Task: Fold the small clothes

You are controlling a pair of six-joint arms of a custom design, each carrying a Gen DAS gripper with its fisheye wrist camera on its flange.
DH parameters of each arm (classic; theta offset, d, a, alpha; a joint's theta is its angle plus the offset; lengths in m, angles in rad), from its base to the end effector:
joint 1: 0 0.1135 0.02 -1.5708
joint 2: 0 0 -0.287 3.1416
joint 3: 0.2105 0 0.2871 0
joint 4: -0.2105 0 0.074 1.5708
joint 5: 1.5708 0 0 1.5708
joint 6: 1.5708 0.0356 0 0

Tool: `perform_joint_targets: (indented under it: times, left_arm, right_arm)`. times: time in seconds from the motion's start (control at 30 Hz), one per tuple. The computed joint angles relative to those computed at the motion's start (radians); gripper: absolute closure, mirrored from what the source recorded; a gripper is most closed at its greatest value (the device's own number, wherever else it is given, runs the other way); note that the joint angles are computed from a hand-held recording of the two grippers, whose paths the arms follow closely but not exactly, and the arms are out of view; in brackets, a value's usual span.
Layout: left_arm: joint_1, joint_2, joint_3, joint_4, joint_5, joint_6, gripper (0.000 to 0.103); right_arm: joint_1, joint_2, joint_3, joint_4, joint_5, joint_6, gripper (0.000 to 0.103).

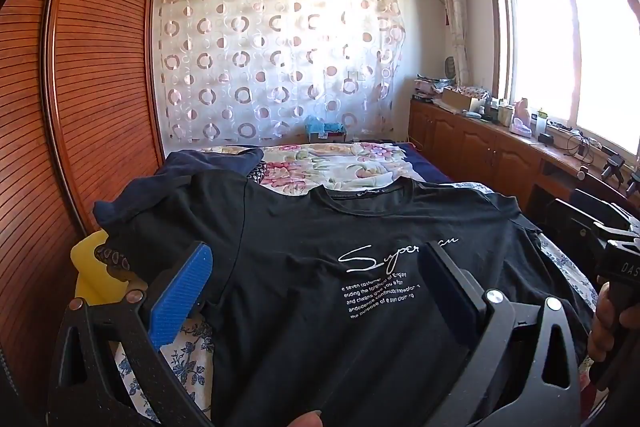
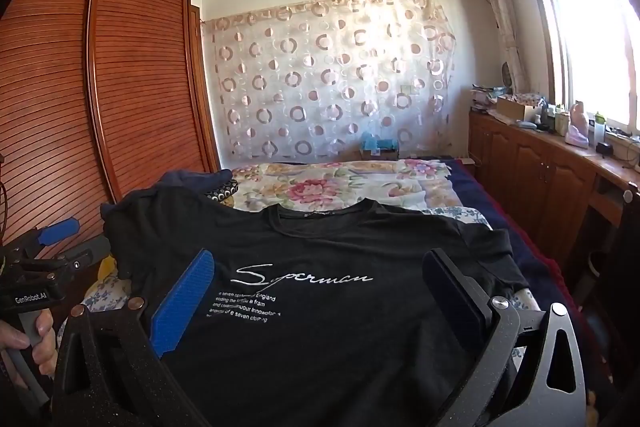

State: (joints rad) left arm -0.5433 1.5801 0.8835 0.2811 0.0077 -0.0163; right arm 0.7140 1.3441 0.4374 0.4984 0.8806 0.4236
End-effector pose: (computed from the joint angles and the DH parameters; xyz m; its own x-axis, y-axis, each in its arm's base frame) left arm 0.3224 -0.1950 0.2221 -0.3540 0.1948 -0.9147 0.5173 0.8556 -0.0180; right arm 0.2179 0.1525 0.1707 -0.2251 0.1513 -0.9625 0.2309 0.9680 0.0981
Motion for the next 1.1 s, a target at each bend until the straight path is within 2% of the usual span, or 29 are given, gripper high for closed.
perform_joint_targets:
  times: [1.1]
  left_arm:
    - [0.0,-0.019,0.003,-0.009,-0.007,0.011,0.0]
  right_arm:
    - [-0.011,-0.002,-0.011,0.018,-0.014,-0.005,0.0]
